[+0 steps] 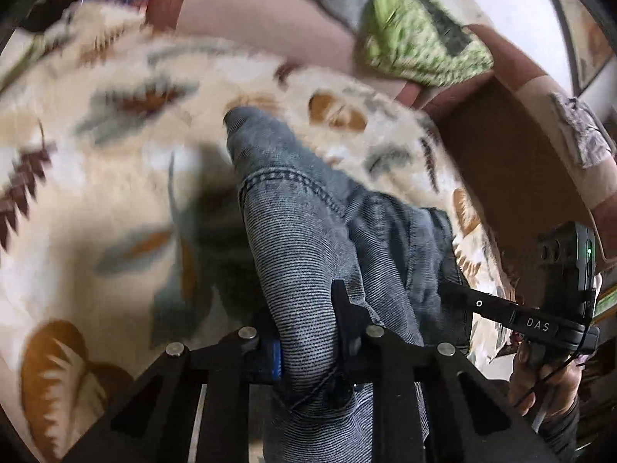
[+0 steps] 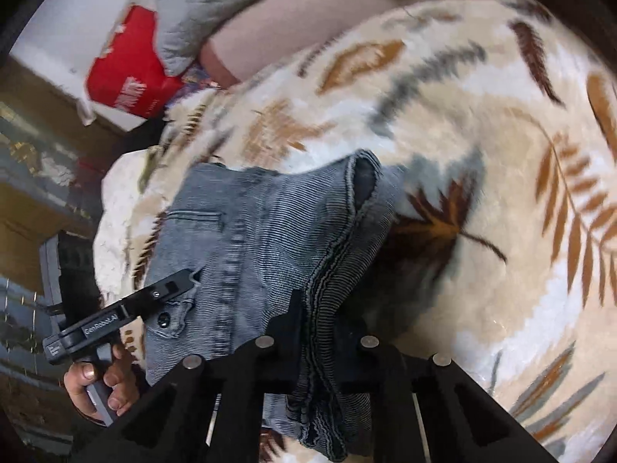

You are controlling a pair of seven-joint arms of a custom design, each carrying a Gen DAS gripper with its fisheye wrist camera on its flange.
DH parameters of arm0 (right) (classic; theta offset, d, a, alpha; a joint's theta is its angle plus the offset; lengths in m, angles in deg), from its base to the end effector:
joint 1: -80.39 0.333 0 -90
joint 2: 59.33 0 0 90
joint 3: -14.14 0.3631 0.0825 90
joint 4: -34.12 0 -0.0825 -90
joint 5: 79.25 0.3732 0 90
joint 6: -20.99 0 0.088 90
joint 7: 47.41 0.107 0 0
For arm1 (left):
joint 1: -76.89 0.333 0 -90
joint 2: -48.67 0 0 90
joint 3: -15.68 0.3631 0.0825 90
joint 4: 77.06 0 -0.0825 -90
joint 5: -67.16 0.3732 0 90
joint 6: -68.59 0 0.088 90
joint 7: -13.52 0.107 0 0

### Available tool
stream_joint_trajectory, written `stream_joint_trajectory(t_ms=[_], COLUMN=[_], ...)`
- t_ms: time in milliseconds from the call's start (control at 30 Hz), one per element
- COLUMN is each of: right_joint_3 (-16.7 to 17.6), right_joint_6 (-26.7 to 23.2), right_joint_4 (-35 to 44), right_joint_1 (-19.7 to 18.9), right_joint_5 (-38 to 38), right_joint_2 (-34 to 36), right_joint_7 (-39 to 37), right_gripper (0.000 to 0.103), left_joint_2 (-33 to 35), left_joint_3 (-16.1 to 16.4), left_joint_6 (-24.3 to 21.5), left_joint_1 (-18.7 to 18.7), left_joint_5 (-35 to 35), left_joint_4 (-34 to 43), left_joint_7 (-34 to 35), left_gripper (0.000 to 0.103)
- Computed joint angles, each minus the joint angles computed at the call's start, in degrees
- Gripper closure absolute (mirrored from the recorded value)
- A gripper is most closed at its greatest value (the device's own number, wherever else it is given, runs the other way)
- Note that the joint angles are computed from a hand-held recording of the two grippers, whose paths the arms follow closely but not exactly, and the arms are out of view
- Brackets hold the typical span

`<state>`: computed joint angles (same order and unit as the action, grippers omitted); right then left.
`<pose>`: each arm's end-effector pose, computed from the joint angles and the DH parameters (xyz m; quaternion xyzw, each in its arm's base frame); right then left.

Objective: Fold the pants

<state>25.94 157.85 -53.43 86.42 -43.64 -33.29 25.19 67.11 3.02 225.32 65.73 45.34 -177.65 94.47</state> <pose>0.7030 0.2008 0.4932 -0.7259 0.5937 0.0716 0.3399 0.6466 -0.2477 0.5128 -0.6865 0.6353 -0.3534 0.0127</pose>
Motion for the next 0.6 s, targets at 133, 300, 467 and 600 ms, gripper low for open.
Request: stream_joint_trajectory(t_ms=[133, 300, 467, 600], right_joint_3=[1.0, 1.8, 1.8, -2.9], right_joint_6=[0.5, 2.5, 3.9, 2.0], right_joint_4=[5.8, 14.4, 21.0, 24.9], right_joint_1=[0.9, 2.5, 4.6, 8.8], right_joint_5=[0.2, -1.3, -5.7, -15.9], right_joint_2=[2.1, 7.5, 14.0, 18.4], right_joint_7=[-0.4, 0.8, 3.8, 10.9], right_gripper=[0.090, 0.090, 0.090, 0.085], left_joint_2=[-1.3, 1.2, 6.0, 8.7], left_joint_3=[1.2, 2.5, 6.5, 11.6], left_joint_6=[2.4, 3.6, 2.7, -2.7], left_joint_1=[0.6, 1.8, -0.4, -3.4], left_joint_5=[1.5, 2.7, 8.5, 16.5], left_joint_4=[0.2, 3.5, 7.4, 9.4], left_joint_7=[0.1, -0.4, -5.7, -16.2], left_gripper=[0.081, 0.081, 0.076, 0.049])
